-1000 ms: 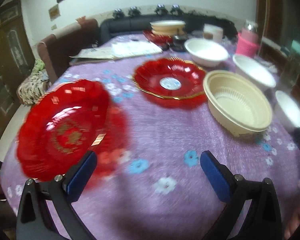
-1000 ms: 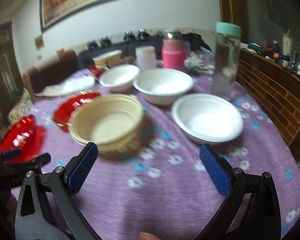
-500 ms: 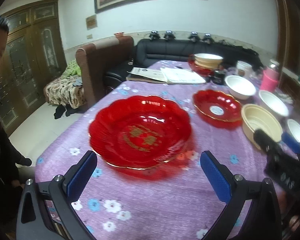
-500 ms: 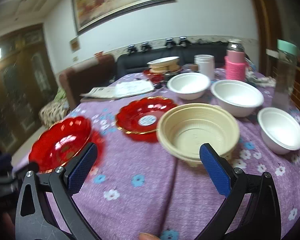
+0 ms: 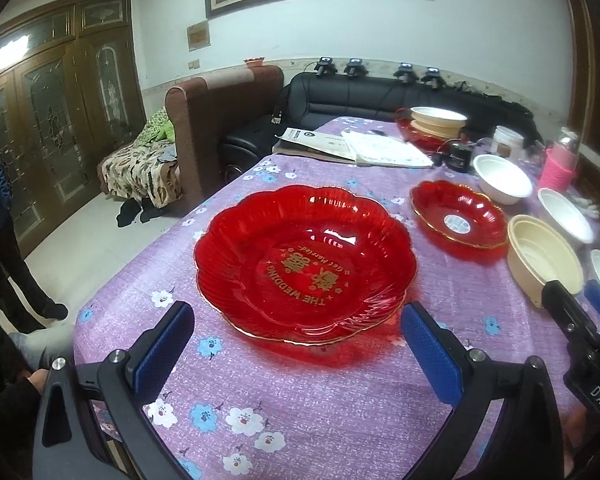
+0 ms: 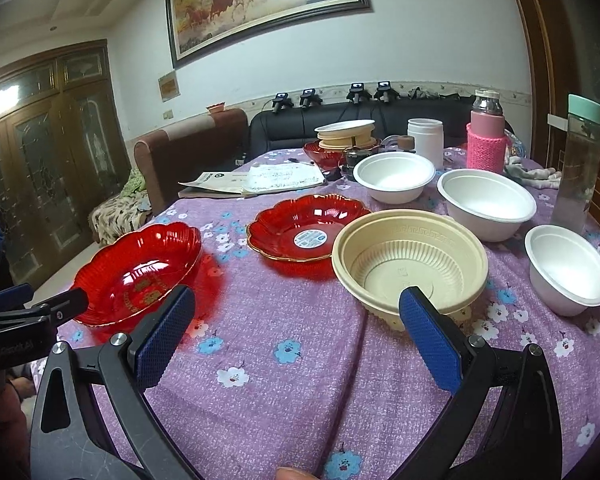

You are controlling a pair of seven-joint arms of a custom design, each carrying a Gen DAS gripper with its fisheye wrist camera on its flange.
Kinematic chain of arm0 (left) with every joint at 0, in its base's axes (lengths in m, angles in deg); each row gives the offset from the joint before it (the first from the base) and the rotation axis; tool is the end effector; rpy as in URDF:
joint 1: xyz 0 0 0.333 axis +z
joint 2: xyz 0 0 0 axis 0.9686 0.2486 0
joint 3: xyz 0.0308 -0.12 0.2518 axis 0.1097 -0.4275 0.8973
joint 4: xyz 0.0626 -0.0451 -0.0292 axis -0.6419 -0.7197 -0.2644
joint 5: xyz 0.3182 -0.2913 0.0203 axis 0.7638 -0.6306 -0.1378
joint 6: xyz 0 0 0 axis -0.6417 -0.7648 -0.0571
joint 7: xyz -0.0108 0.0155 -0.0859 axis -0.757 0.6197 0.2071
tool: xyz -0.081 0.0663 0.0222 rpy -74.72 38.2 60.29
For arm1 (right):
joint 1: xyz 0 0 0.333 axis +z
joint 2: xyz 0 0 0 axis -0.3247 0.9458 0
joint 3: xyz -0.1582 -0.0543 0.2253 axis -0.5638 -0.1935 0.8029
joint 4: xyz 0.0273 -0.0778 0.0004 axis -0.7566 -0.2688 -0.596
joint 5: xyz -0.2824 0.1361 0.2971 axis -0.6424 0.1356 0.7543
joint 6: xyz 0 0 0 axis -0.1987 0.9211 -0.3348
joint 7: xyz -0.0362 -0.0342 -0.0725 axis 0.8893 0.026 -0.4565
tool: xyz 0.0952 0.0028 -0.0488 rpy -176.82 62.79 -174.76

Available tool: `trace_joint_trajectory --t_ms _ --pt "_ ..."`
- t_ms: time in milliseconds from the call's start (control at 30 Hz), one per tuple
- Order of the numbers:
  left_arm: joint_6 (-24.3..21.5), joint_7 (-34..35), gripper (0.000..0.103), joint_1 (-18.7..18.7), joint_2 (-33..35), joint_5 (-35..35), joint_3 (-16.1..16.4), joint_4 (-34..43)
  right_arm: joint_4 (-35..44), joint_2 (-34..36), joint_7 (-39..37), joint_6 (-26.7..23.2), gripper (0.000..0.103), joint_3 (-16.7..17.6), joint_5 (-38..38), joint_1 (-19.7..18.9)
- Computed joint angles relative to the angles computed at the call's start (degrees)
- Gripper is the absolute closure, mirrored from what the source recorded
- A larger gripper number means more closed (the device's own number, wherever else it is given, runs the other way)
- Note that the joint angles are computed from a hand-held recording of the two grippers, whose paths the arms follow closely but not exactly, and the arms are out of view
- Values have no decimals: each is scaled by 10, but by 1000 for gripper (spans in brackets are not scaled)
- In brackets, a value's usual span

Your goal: Organize plates and bowls

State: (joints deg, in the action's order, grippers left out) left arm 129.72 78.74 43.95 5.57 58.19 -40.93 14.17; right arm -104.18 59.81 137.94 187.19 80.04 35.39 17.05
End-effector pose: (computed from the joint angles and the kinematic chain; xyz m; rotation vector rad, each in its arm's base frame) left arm 0.6555 -0.4207 0.5436 -1.7589 1.5523 -0.6853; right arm 0.6407 0.3877 0.5028 -1.5177 1.4919 -0.7380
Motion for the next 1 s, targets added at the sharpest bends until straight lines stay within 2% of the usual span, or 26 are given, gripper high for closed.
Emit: trace_joint_trajectory --t_ms 1000 --pt "0 -16 0 6 4 2 6 -2 2 2 -9 1 0 1 3 0"
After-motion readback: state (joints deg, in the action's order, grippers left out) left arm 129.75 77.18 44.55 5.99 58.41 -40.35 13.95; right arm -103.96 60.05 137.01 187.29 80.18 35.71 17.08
